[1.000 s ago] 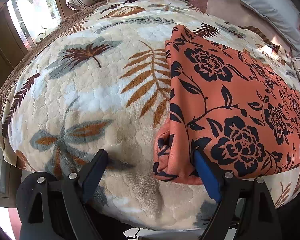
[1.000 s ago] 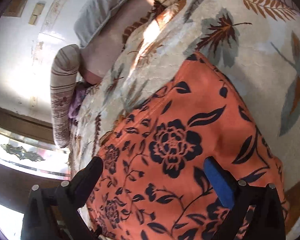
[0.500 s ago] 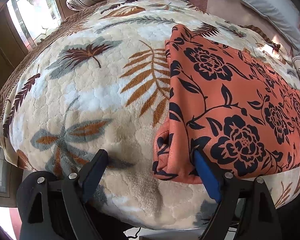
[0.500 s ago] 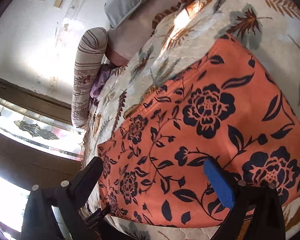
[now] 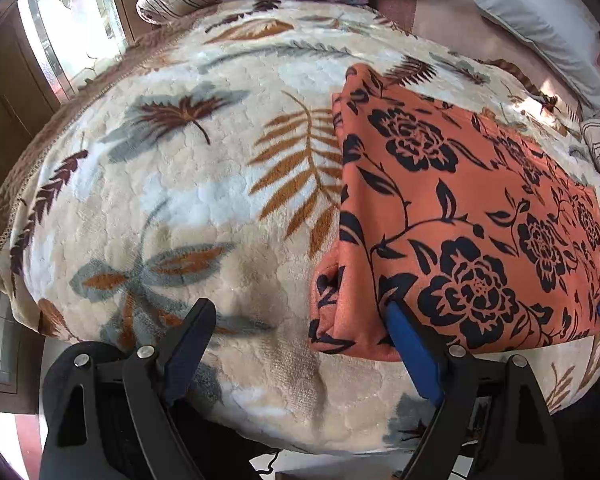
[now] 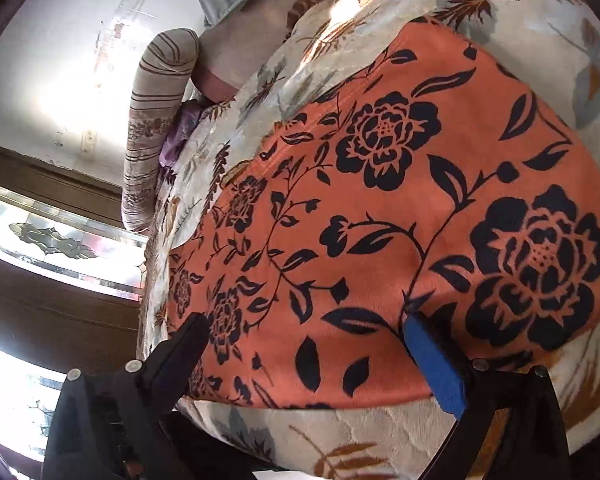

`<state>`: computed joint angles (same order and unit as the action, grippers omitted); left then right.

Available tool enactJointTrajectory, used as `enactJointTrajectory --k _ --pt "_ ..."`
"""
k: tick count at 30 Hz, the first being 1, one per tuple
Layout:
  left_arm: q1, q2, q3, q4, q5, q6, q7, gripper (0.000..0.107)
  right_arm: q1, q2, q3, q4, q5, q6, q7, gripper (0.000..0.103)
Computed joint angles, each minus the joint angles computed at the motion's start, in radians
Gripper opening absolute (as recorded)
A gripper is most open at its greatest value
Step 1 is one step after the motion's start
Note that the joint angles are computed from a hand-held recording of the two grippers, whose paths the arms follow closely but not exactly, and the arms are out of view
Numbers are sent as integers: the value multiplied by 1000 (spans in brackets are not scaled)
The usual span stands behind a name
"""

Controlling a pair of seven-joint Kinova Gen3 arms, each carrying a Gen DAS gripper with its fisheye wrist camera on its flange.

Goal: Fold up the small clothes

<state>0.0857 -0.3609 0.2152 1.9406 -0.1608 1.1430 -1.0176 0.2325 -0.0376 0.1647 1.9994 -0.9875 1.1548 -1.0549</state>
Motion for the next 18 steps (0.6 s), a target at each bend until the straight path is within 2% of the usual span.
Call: enactJointTrajectory --k 3,5,7,11,14,15,17,18 --pt "2 -12 27 -32 -11 -15 20 87 48 -81 56 70 1 0 -7 99" --pt "14 1 51 -56 -11 -34 19 87 93 -86 113 105 13 12 -51 99" --pt "28 33 91 -82 -26 -48 29 87 137 -47 155 112 12 32 -80 99" --pt "83 125 127 -130 -37 -87 57 87 192 19 142 99 -38 21 -92 100" --pt "129 187 123 -158 -40 -105 80 87 210 48 118 87 -97 -13 -71 99" --pt "142 206 127 -166 -56 -106 97 87 212 58 109 83 -103 -32 -87 94" --pt "169 243 135 -187 -93 -93 134 87 208 65 86 55 -79 -54 -111 46" --pt "183 255 133 -195 -104 -87 145 87 201 73 74 30 -49 -52 -132 16"
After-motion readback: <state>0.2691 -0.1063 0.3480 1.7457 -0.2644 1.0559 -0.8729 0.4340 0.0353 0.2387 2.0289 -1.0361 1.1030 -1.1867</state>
